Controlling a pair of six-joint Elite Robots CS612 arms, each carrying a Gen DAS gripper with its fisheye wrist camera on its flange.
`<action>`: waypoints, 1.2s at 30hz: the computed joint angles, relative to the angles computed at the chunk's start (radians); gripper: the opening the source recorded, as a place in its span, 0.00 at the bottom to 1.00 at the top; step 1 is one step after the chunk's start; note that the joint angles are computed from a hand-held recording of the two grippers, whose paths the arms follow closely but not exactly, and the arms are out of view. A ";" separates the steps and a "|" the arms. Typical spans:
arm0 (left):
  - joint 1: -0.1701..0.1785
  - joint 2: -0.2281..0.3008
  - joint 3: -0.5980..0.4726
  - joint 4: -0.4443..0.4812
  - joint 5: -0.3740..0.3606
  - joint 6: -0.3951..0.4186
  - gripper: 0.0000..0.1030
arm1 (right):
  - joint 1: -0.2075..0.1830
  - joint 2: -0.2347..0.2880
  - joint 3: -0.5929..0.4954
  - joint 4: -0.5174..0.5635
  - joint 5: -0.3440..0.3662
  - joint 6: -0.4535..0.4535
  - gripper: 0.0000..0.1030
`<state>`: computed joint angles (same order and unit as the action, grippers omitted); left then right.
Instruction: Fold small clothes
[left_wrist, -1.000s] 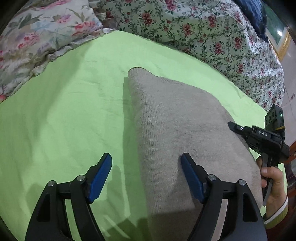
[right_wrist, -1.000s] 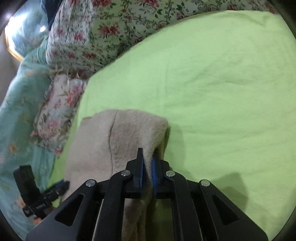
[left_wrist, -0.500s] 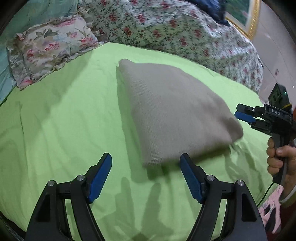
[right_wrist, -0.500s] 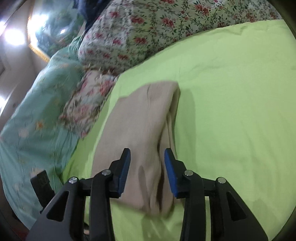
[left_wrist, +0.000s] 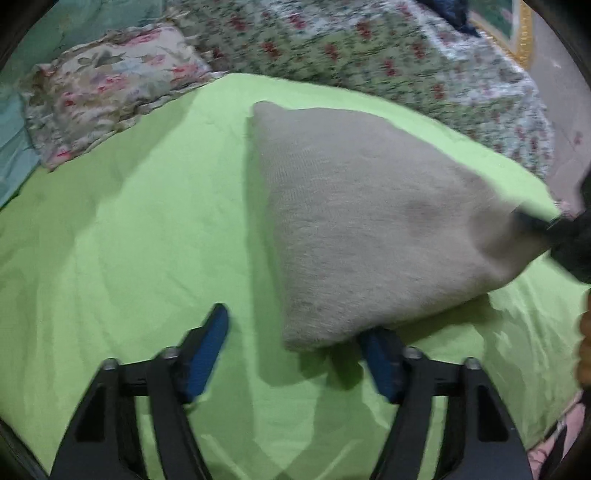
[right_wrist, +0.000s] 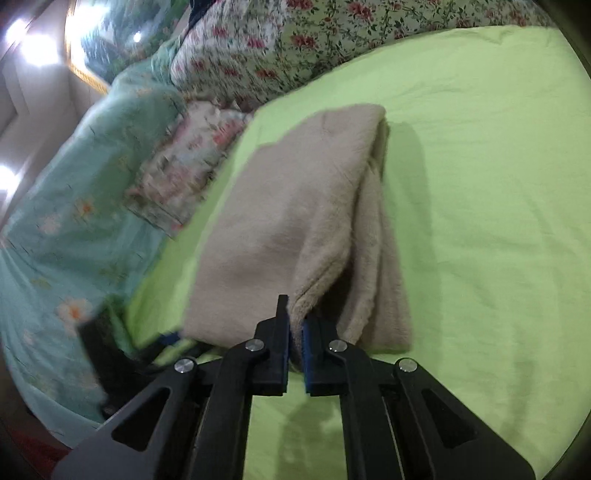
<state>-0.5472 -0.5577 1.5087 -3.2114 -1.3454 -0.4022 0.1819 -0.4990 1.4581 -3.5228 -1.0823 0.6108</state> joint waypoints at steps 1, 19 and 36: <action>0.000 -0.003 0.002 0.001 0.013 -0.015 0.47 | -0.007 -0.002 0.007 -0.073 0.008 0.033 0.06; 0.020 -0.021 0.025 0.044 -0.136 -0.076 0.14 | -0.007 -0.013 0.033 0.203 -0.153 -0.120 0.11; 0.030 0.027 -0.089 0.036 -0.386 0.092 0.15 | -0.073 0.152 -0.330 0.246 0.048 0.137 0.39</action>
<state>-0.5168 -0.5306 1.4196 -3.1753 -1.7313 -0.3106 0.1089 -0.3474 1.1278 -3.2767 -1.0343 0.7475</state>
